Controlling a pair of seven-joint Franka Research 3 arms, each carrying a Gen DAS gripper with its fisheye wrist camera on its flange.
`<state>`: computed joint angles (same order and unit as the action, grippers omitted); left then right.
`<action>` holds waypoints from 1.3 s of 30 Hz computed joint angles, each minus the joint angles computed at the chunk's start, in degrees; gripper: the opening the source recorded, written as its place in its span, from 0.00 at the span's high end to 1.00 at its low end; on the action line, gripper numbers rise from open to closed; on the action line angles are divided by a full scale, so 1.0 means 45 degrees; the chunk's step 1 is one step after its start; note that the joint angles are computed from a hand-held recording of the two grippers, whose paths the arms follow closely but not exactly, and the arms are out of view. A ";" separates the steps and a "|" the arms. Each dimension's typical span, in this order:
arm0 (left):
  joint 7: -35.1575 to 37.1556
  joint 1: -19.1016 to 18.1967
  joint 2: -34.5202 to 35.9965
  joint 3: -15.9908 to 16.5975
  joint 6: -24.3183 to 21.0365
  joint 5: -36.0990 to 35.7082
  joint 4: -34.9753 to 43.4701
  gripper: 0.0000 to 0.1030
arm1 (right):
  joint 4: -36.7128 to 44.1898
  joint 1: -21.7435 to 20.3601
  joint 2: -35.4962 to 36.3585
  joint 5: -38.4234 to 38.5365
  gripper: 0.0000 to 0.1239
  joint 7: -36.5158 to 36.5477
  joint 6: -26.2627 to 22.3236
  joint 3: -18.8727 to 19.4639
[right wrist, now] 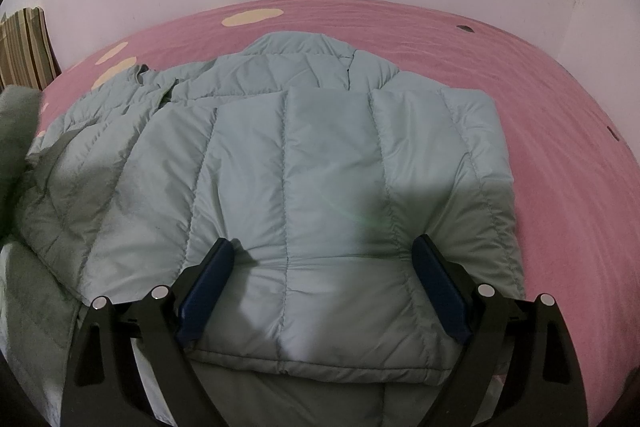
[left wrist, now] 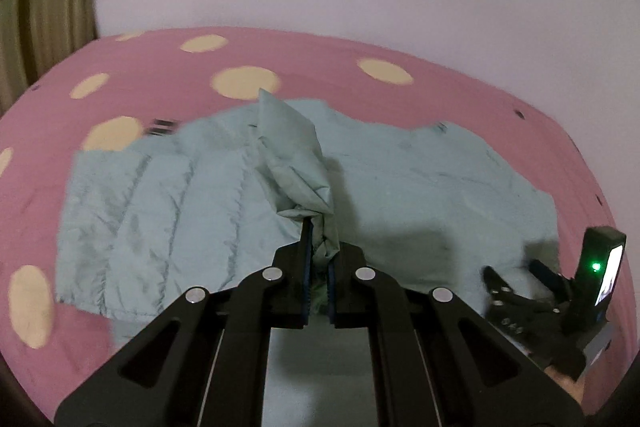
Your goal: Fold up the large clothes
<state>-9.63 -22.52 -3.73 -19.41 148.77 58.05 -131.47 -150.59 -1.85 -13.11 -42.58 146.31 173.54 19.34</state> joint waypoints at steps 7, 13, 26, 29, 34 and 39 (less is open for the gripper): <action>0.0781 -0.0864 0.2447 0.0191 -0.0147 0.0187 0.2217 0.95 | 0.0025 0.0006 0.0045 -0.0008 0.28 0.0023 0.0042 -0.0015; 0.1474 -0.1616 0.3680 0.0709 0.0072 -0.0071 0.3165 0.94 | 0.0096 0.0038 0.0096 -0.0052 0.28 0.0098 -0.0016 -0.0003; 0.0428 -0.2015 0.1532 0.0510 -0.0515 0.1186 0.1687 0.30 | 0.0259 0.0681 0.0141 0.0264 0.28 -0.0191 -0.0277 -0.0540; 0.0229 -0.1709 0.0503 0.0173 -0.1452 0.1215 0.0915 0.24 | 0.0202 0.1051 -0.0153 0.0973 0.28 -0.0841 -0.0432 -0.0810; 0.0082 -0.0948 -0.1136 -0.0168 -0.2703 0.0472 -0.0500 0.23 | -0.0275 0.1317 -0.1433 0.2430 0.28 -0.1625 -0.0056 -0.0965; -0.0451 -0.0086 -0.2419 -0.0237 -0.3066 -0.0498 -0.1822 0.23 | 0.0578 0.3180 -0.0847 0.4822 0.28 -0.3678 0.0081 -0.1725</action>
<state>-11.66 -22.91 -14.61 -20.48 134.98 55.80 -139.67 -147.98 12.46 -16.92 -20.88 129.76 173.90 11.57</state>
